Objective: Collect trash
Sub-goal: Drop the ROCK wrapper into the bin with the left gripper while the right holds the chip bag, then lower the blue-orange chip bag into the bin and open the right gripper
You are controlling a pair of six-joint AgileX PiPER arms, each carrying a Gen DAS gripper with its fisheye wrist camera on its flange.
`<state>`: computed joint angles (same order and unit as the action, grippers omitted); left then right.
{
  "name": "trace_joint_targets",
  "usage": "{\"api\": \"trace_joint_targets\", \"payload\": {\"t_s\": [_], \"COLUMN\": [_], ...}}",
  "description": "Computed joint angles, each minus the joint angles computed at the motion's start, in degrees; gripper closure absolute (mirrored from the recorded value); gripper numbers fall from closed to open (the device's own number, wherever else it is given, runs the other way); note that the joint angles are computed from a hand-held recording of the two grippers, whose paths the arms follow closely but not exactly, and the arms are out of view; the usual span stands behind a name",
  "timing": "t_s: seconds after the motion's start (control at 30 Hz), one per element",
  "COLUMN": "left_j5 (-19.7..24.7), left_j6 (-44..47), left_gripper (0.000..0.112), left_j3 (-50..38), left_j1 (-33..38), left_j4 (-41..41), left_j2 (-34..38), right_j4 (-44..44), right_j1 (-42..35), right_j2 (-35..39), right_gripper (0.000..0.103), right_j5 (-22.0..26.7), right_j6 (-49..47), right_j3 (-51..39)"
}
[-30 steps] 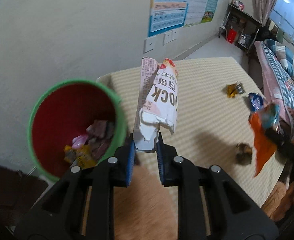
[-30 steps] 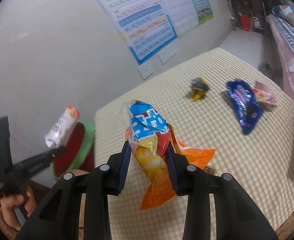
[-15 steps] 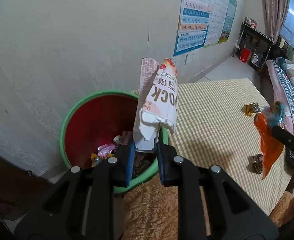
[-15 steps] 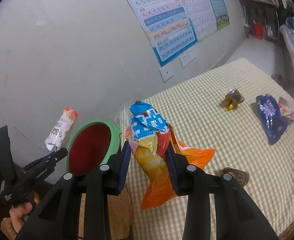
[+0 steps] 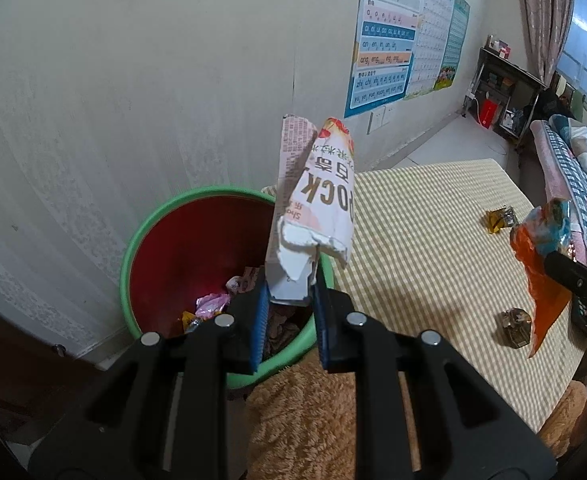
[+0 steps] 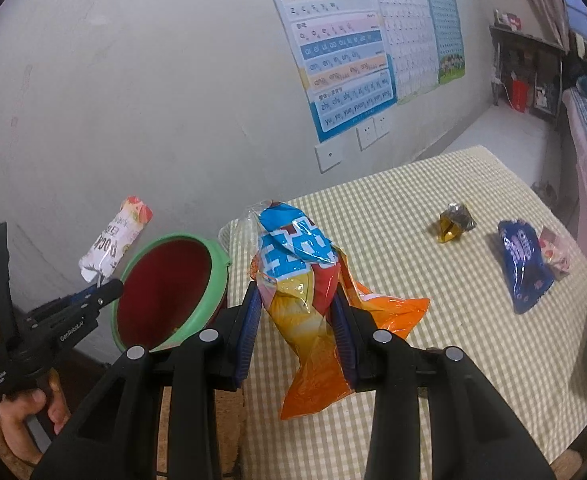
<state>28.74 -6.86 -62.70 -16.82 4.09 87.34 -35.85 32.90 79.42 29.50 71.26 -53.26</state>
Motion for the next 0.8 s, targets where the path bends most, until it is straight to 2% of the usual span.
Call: {"api": "trace_joint_targets", "payload": {"t_s": [0.2, 0.4, 0.67, 0.8], "left_j5": [-0.3, 0.1, -0.7, 0.7], "left_j6": [-5.9, -6.3, -3.8, 3.9], "left_gripper": [0.092, 0.092, 0.093, 0.103], "left_j3": [-0.5, -1.5, -1.4, -2.7], "left_j1": [-0.5, 0.8, 2.3, 5.3], "left_j4": [6.6, 7.4, 5.1, -3.8], "left_j2": [1.1, 2.1, 2.8, 4.9], "right_j4": [1.5, 4.2, 6.0, 9.8], "right_j1": [0.8, 1.1, 1.7, 0.9], "right_j2": [1.3, 3.1, 5.9, 7.1], "right_gripper": [0.068, 0.068, 0.068, 0.068], "right_j5": [-0.6, -1.3, -1.2, -2.2], "right_j6": [-3.6, -6.7, -10.2, -13.6], "right_j3": [-1.2, -2.9, -5.7, -6.3]}}
